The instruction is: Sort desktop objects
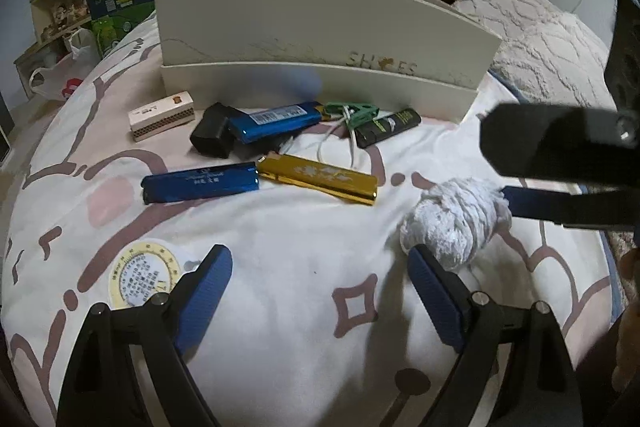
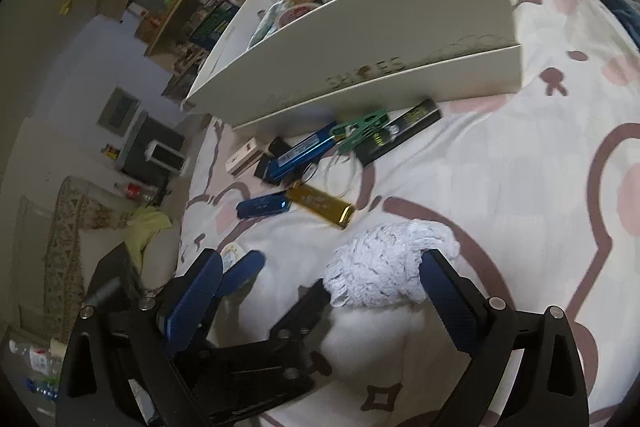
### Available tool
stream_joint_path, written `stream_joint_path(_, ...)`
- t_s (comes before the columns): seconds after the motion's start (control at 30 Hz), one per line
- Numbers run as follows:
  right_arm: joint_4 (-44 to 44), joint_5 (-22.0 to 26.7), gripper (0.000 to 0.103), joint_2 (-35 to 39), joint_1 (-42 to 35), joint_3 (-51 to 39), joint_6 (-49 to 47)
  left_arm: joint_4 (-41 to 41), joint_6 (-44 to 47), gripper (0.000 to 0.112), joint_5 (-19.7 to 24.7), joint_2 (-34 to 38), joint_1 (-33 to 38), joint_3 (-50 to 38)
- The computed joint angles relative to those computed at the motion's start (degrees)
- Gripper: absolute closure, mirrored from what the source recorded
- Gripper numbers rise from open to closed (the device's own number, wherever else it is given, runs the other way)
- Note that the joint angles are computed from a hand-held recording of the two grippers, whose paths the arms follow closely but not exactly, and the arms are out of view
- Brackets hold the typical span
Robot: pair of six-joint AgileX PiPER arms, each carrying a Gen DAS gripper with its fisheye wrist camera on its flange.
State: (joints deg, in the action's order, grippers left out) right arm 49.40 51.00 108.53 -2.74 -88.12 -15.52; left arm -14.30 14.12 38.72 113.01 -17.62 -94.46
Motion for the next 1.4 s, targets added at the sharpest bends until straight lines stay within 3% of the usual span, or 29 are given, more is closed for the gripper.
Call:
stream_joint_path(0.17,-7.3,-4.0,0.005,-1.3,1.2,0.5,4.7,-2.2,1.6,0.022,-0.1,-1.2,1.7,0.0)
stream_joint_path(0.37,-30.6,-7.5,0.005,-2.0,8.5,-1.7,13.6,1.3,-2.9,0.022,0.1,-1.6,3.5,-1.0)
stream_joint_path(0.43,-34.6,-7.1,0.005,-1.4,10.6,-2.6,13.7,3.8,-5.2,0.022,1.1,-1.2,4.0,-1.9)
stream_joint_path(0.67,-39.7,-4.6,0.005,1.3,12.3,-5.0,14.6,9.1,-9.6,0.022,3.6,0.2,5.3,-2.2)
stream_joint_path(0.77,-39.9,-4.3,0.005,2.1,11.9,-5.5,15.2,7.1,-9.0,0.022,6.4,1.9,6.3,-4.1)
stream_joint_path(0.93,-42.6,-2.9,0.005,3.3,13.1,-6.6,16.7,6.6,-9.5,0.022,6.7,2.2,6.9,-4.6)
stream_joint_path(1.07,-46.6,-2.2,0.021,3.8,14.5,-7.2,19.0,4.3,-8.9,0.022,8.2,2.4,8.4,-5.4)
stream_joint_path(1.4,-46.3,-1.9,0.021,3.0,14.0,-6.6,18.5,1.9,-8.0,0.022,12.6,3.3,10.6,-8.3)
